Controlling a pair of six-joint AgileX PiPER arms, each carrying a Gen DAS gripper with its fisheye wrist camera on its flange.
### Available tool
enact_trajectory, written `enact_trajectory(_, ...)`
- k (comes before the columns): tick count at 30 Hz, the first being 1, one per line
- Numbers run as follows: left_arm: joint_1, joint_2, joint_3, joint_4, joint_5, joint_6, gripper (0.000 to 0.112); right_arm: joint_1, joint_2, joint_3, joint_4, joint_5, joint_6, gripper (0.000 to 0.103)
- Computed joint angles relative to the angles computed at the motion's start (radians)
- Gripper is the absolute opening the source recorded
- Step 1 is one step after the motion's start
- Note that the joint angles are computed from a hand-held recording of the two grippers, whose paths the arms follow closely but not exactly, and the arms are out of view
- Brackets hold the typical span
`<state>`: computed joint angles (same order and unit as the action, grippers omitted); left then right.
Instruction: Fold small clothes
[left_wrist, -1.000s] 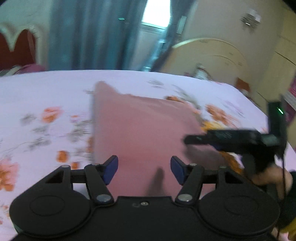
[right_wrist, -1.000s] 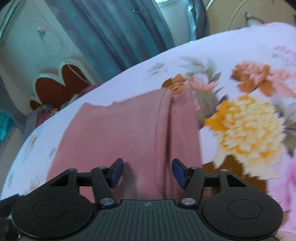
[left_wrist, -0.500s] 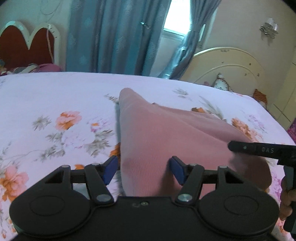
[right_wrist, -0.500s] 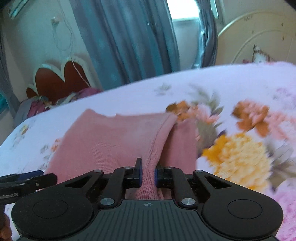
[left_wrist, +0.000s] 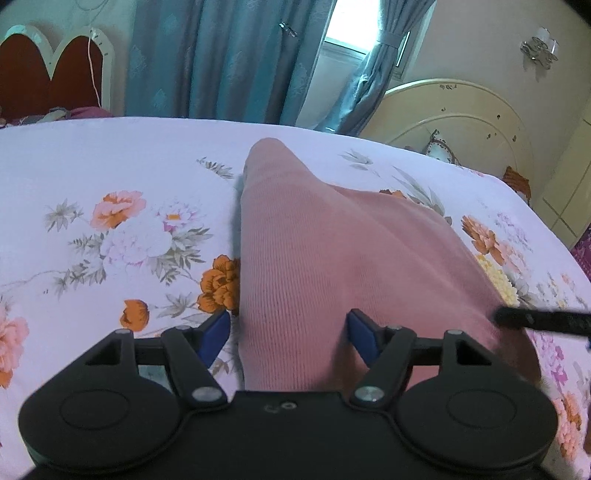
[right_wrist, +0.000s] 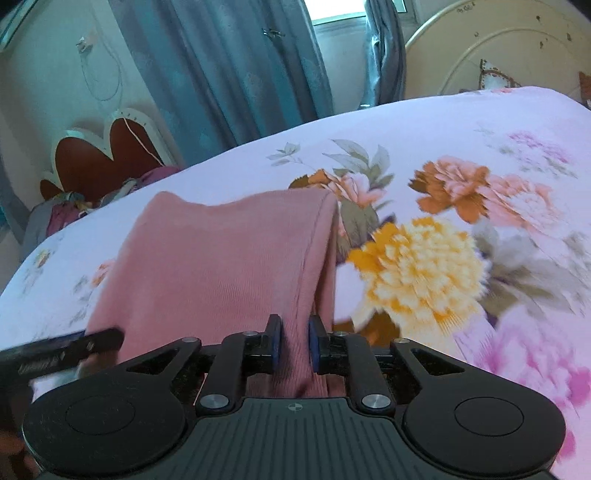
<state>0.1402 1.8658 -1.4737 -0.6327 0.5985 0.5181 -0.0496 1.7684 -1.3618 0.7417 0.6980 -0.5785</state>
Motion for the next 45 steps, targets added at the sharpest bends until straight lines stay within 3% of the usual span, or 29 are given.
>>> enact_trajectory(4,-0.001,-0.003,0.013,-0.014,-0.008,0.005,0.069,0.012,-0.066,0.078,-0.038,0.002,0.029,0.015)
enact_trajectory(8,-0.006,-0.008,0.030,-0.031,-0.019,0.036,0.066,0.064,-0.062,0.135,-0.194,-0.126,0.137,0.015)
enact_trajectory(12,-0.004,-0.007,-0.003,0.010,0.024,-0.014,0.065,0.071,-0.057,0.101,-0.230,-0.106,0.187,0.015)
enact_trajectory(16,0.014,-0.013,-0.056,0.009,0.058,-0.022,0.064,0.035,-0.063,0.049,-0.141,-0.065,0.133,0.016)
enact_trajectory(17,0.017,-0.003,-0.083,0.014,0.066,-0.032,0.064,0.033,-0.048,0.020,-0.137,-0.058,0.142,0.019)
enact_trajectory(19,0.020,0.032,-0.151,0.031,0.097,-0.073,0.064,0.043,-0.007,-0.046,-0.154,-0.063,0.197,0.061)
enact_trajectory(20,0.020,0.053,-0.187,0.041,0.110,-0.093,0.064,0.047,0.009,-0.068,-0.149,-0.077,0.209,0.064)
enact_trajectory(24,0.005,0.136,-0.318,0.104,0.131,-0.179,0.064,0.081,0.118,-0.221,-0.210,-0.070,0.279,0.064)
enact_trajectory(32,-0.021,0.328,-0.612,0.204,0.191,-0.327,0.060,0.112,0.390,-0.603,-0.357,0.054,0.457,0.063)
enact_trajectory(33,-0.024,0.360,-0.661,0.220,0.208,-0.346,0.061,0.113,0.429,-0.661,-0.374,0.082,0.481,0.062)
enact_trajectory(36,-0.029,0.443,-0.779,0.270,0.244,-0.393,0.064,0.111,0.531,-0.813,-0.378,0.156,0.515,0.030)
enact_trajectory(38,-0.029,0.466,-0.785,0.283,0.237,-0.399,0.065,0.121,0.528,-0.796,-0.381,0.125,0.512,0.025)
enact_trajectory(40,-0.020,0.443,-0.703,0.241,0.175,-0.365,0.069,0.145,0.495,-0.727,-0.422,0.031,0.464,0.011)
enact_trajectory(42,-0.022,0.433,-0.671,0.237,0.143,-0.359,0.072,0.166,0.506,-0.715,-0.545,-0.007,0.489,0.011)
enact_trajectory(43,-0.024,0.438,-0.686,0.243,0.155,-0.370,0.072,0.160,0.535,-0.758,-0.547,0.032,0.517,0.011)
enact_trajectory(45,-0.034,0.440,-0.711,0.270,0.154,-0.387,0.066,0.136,0.534,-0.761,-0.483,0.031,0.516,0.011)
